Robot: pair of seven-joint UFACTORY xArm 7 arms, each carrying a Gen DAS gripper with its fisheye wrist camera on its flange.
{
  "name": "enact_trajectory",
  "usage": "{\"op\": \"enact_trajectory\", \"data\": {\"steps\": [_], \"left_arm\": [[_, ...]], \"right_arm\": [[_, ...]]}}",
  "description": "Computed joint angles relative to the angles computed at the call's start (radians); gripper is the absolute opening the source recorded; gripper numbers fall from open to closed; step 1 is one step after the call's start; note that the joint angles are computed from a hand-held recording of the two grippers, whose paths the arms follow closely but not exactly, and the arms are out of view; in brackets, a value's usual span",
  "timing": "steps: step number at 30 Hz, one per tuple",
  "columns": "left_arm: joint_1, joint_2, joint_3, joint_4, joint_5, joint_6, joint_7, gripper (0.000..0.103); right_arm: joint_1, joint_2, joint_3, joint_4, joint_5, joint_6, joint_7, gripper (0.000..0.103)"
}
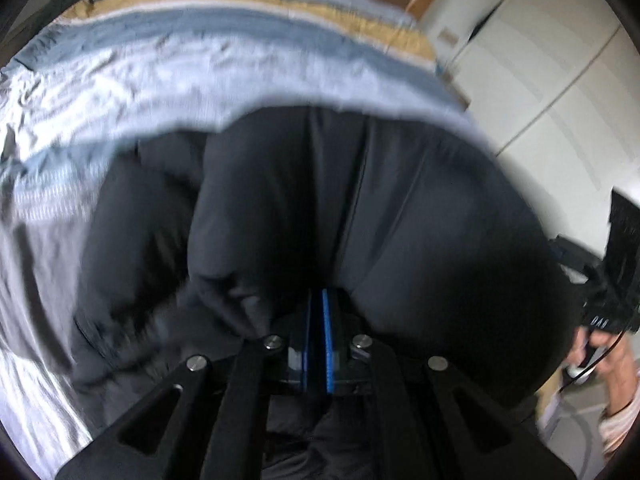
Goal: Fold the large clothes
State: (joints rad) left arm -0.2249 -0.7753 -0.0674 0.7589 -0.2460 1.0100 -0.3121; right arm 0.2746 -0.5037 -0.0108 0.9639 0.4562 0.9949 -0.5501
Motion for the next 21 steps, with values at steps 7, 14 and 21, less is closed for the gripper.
{"op": "enact_trajectory", "data": {"steps": [7,14,21], "left_arm": [[-0.011,-0.047,-0.054,-0.130,0.029,-0.036,-0.044,0.006],[-0.024,-0.100,-0.050,-0.033,0.043,0.065,-0.096,0.006],[-0.056,-0.080,-0.081,0.046,0.019,0.041,-0.101,0.007]], "right_arm": [[-0.029,-0.093,-0.008,-0.225,-0.054,-0.069,-0.022,0.061],[-0.045,-0.109,-0.010,-0.136,-0.122,0.045,0.028,0.061],[-0.039,-0.114,-0.031,-0.033,-0.088,0.089,0.012,0.061]]}}
